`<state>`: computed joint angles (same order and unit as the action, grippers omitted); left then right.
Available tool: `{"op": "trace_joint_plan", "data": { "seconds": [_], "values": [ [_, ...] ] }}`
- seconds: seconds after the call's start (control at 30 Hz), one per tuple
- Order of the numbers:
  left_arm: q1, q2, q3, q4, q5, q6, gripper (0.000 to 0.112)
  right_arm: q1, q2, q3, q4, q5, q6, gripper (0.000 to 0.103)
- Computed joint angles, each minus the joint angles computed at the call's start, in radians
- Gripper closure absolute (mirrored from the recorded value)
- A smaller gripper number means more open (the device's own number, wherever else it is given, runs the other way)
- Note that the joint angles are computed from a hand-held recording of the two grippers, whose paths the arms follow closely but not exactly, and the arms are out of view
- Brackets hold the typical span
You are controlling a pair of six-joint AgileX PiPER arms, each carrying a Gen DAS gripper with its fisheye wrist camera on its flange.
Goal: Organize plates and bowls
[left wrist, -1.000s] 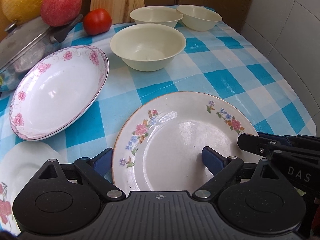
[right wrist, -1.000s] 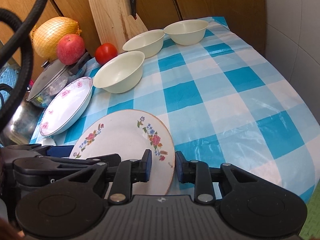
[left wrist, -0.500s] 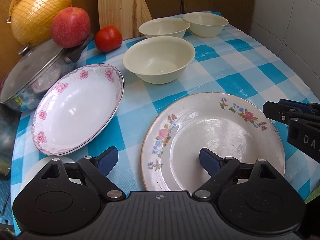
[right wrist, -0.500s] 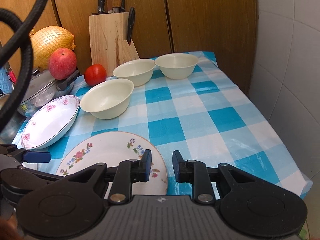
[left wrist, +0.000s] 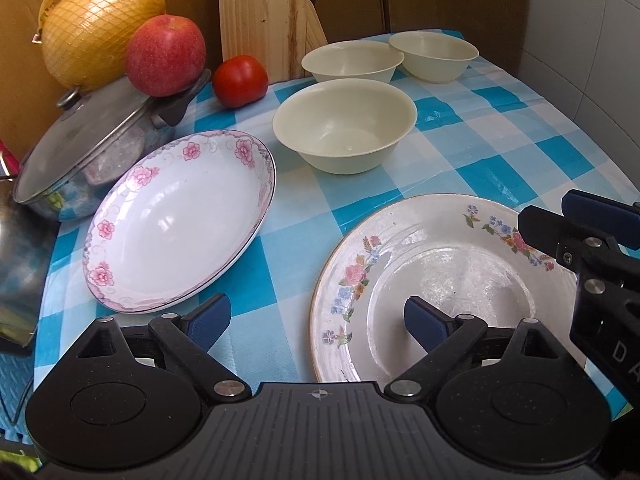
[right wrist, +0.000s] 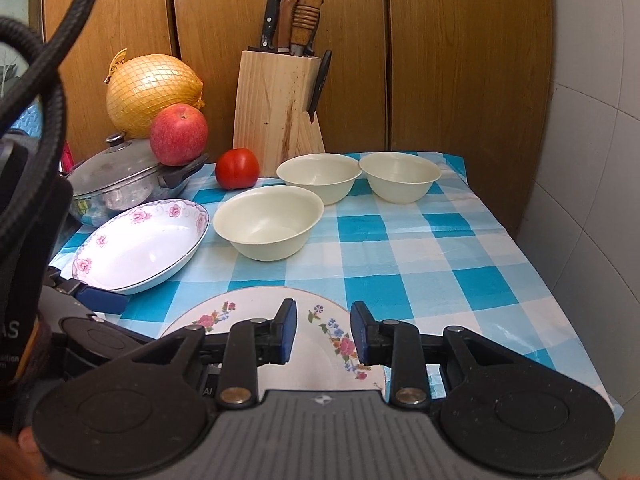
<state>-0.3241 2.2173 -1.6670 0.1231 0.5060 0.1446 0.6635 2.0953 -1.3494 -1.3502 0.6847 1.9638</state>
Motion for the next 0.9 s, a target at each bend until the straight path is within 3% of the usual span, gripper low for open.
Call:
{"op": "trace_joint_plan", "data": {
  "seconds": [0.9],
  "values": [
    [0.055,-0.048,0.032,-0.036,-0.024,-0.018,0.015,0.022,0.016,-0.042,0.043,-0.006,-0.063,0.068]
  ]
}}
